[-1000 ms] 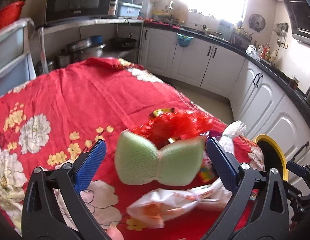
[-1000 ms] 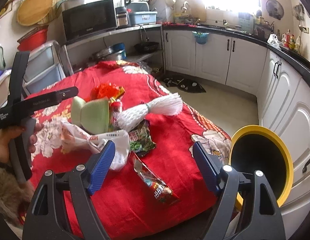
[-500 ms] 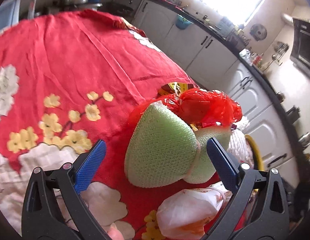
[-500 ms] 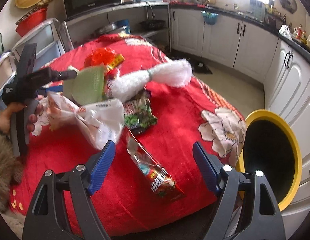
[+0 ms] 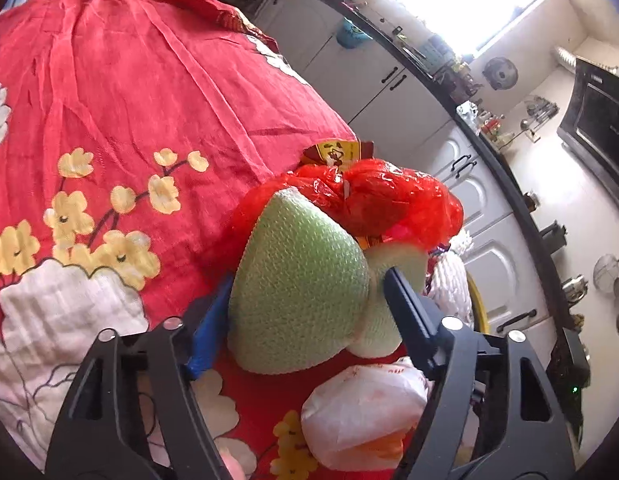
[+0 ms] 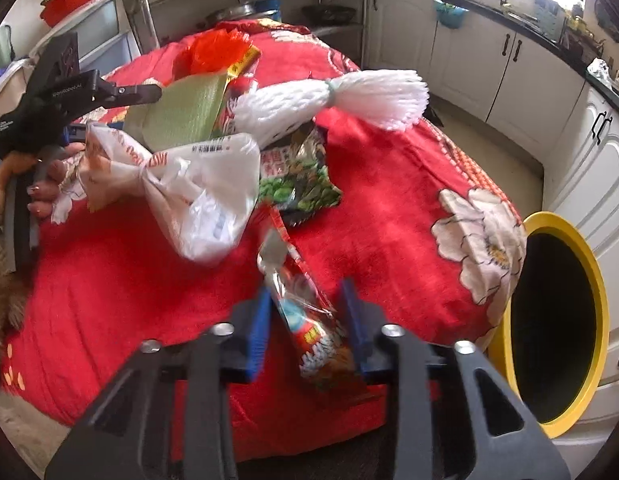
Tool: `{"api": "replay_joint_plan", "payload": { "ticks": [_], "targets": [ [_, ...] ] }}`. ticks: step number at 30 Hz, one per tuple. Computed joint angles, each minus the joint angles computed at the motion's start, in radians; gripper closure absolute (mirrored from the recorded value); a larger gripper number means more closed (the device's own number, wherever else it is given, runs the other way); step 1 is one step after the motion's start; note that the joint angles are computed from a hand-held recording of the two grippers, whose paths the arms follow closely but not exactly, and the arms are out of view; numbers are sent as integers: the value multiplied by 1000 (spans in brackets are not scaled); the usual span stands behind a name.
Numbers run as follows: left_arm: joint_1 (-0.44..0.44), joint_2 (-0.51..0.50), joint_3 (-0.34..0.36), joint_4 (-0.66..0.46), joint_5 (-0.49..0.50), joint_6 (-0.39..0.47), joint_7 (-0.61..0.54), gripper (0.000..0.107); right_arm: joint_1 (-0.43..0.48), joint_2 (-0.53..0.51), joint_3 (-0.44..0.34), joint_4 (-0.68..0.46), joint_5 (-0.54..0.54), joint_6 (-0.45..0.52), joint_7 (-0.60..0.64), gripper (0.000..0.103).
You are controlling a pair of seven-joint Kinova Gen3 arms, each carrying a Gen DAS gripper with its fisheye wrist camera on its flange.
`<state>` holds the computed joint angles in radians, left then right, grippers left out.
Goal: Collect trash
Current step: 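Grasp the green mesh sponge with the left tool while the right tool grasps the red snack packet, then carry the sponge and packet to the yellow bin and release both inside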
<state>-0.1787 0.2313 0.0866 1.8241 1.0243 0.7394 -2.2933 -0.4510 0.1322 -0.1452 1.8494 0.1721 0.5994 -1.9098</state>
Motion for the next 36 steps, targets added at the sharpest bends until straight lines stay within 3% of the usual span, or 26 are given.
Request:
{"api": "replay_joint_plan", "payload": {
  "ticks": [6, 8, 14, 25, 36],
  "targets": [
    [5, -36, -11, 23, -11, -14, 9, 58, 16, -20, -1, 19, -32, -26, 1, 81],
    [3, -61, -15, 43, 7, -24, -13, 71, 27, -30, -2, 25, -54, -34, 13, 82],
    [22, -120, -42, 62, 3, -52, -20, 80, 60, -60, -5, 46, -124, -66, 72, 83],
    [66, -222, -82, 72, -9, -20, -38, 84, 84, -125, -9, 72, -183, -96, 104, 84],
    [196, -269, -59, 15, -88, -98, 52, 84, 122, -217, 6, 102, -241, -123, 152, 84]
  ]
}}
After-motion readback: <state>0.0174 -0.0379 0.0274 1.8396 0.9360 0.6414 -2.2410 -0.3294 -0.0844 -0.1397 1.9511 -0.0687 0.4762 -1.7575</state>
